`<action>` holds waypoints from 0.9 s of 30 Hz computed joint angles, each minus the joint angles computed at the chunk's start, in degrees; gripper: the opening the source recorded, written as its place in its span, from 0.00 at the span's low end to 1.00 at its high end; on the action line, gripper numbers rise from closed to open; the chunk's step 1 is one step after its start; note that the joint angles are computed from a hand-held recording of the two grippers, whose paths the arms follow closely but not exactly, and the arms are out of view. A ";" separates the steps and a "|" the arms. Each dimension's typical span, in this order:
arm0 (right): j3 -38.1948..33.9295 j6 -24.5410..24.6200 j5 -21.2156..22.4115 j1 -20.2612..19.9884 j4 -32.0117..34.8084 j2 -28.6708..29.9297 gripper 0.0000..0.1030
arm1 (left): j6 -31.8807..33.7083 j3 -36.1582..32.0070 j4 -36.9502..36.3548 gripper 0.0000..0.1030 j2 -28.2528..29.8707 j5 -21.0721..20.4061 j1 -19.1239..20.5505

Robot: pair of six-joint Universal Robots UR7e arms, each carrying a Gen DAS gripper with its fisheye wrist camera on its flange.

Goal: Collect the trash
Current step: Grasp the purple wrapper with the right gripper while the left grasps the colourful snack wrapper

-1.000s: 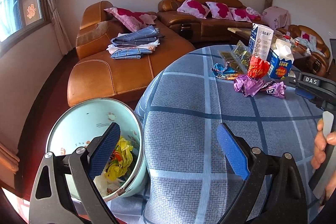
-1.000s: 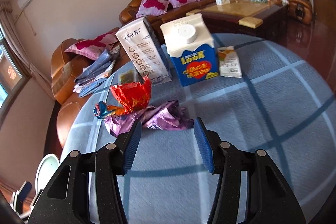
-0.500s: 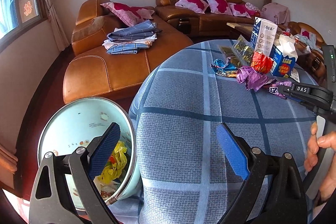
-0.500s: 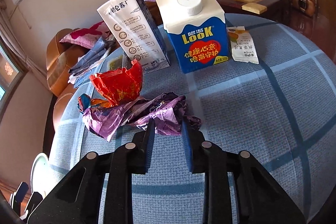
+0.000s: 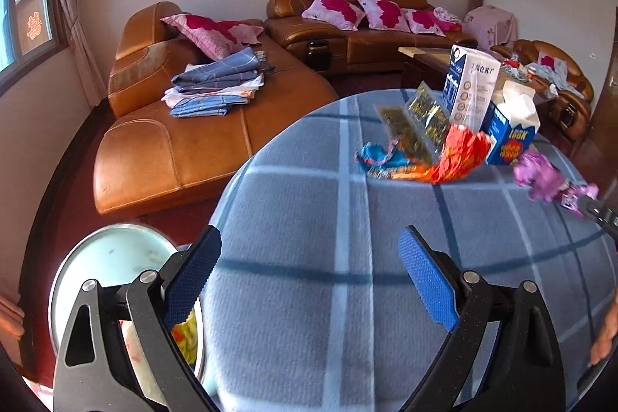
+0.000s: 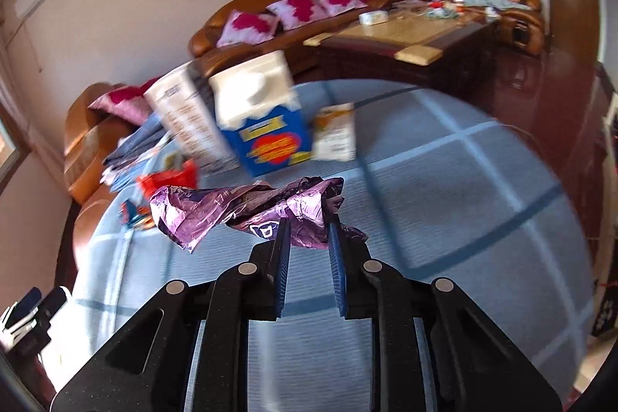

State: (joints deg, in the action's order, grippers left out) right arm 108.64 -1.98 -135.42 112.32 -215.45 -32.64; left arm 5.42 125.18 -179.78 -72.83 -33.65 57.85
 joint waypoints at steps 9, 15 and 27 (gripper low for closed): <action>3.52 1.89 -2.91 -5.08 -4.87 -3.23 0.20 | 3.26 -13.65 1.32 0.81 10.88 -3.41 4.64; 4.66 4.31 0.49 -6.67 -3.53 -3.78 0.20 | -3.29 -20.91 7.19 0.73 15.59 -7.53 6.68; 4.61 5.16 2.42 -6.78 -1.80 -3.75 0.20 | -4.84 -20.19 11.77 0.27 15.85 -11.21 7.21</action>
State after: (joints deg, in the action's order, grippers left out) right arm 113.24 3.18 -133.00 105.54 -217.25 -36.39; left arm 0.58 104.99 -168.01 -56.98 -44.85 65.06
